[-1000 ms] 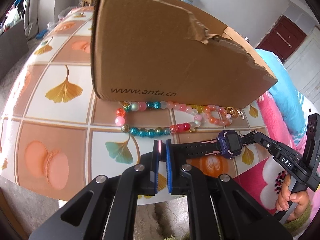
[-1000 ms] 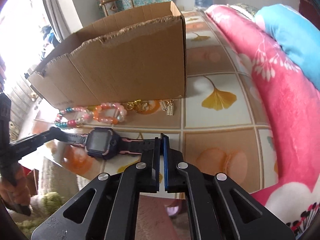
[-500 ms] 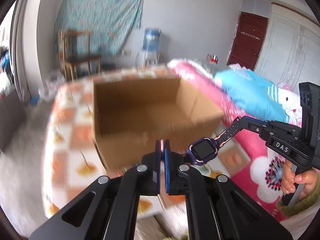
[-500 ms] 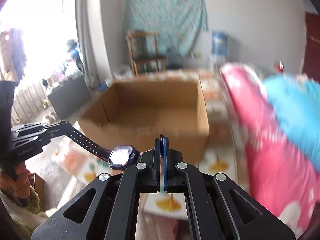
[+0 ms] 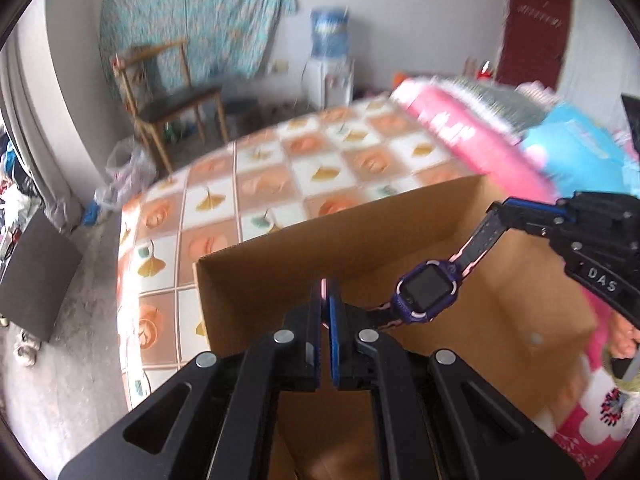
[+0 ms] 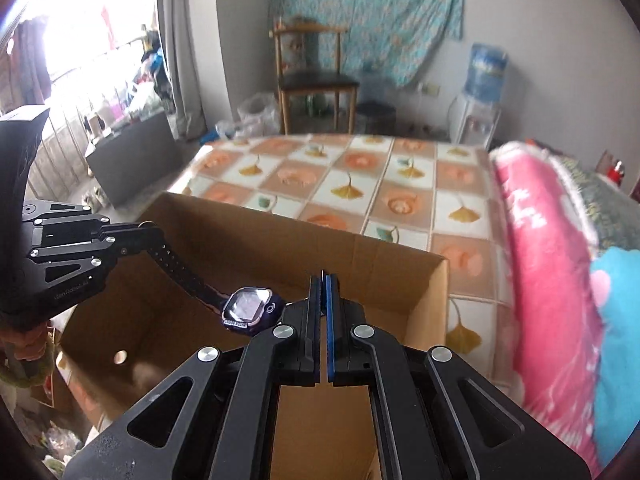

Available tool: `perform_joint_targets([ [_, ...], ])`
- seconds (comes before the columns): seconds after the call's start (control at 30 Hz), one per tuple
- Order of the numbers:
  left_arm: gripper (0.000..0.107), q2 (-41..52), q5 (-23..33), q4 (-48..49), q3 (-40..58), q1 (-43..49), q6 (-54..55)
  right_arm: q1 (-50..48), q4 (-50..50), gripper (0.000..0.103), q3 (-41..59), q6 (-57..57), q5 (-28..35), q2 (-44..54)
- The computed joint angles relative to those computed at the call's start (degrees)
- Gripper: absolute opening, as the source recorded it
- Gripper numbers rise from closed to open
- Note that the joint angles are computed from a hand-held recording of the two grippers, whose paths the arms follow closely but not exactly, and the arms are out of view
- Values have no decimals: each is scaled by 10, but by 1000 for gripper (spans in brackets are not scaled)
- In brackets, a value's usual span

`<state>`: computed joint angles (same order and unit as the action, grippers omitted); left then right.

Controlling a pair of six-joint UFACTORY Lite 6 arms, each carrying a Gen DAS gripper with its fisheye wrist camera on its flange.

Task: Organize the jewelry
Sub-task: 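Carry the smartwatch over the cardboard box and lower it inside with both grippers, then open both grippers and withdraw them from the box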

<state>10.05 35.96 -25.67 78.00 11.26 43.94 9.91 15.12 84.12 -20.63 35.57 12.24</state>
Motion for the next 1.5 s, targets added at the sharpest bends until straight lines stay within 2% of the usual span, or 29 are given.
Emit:
perform_joint_targets([
  [0.13, 4, 117, 10, 90, 104, -24, -96, 2, -23, 0, 107, 28, 56, 116],
  [0.27, 6, 147, 8, 134, 128, -35, -124, -17, -5, 1, 185, 32, 119, 185],
  [0.33, 13, 158, 16, 153, 139, -37, -144, -20, -13, 5, 207, 44, 131, 199],
  [0.43, 28, 157, 22, 134, 140, -26, -136, -30, -4, 7, 196, 41, 127, 188],
  [0.5, 32, 148, 25, 106, 135, -13, -116, -37, 8, 10, 181, 30, 119, 172],
  [0.57, 37, 117, 32, 65, 117, 7, -84, -51, 29, 16, 139, 12, 102, 125],
  [0.67, 51, 36, 42, -16, 65, 49, -13, -84, 88, 24, 80, -33, 95, 44],
  [0.73, 65, -25, 59, -77, 26, 86, 43, -112, 142, 28, 32, -78, 104, -25],
  [0.83, 76, -125, 117, -171, -43, 173, 136, -159, 223, 37, -58, -155, 138, -150],
  [0.93, 82, -211, 203, -243, -118, 286, 221, -194, 273, 42, -155, -210, 176, -277],
  [1.07, 84, -298, 280, -265, -231, 419, 305, -219, 300, 43, -303, -229, 237, -435],
  [1.23, 84, -385, 286, -242, -402, 513, 397, -151, 289, 43, -446, -144, 226, -507],
  [1.37, 84, -426, 218, -229, -527, 495, 435, -54, 302, 35, -515, -74, 158, -470],
  [1.43, 74, -420, 205, -234, -559, 489, 450, -7, 307, 31, -517, -47, 116, -428],
  [1.5, 67, -395, 182, -244, -571, 462, 451, 46, 272, 31, -504, 3, 64, -395],
])
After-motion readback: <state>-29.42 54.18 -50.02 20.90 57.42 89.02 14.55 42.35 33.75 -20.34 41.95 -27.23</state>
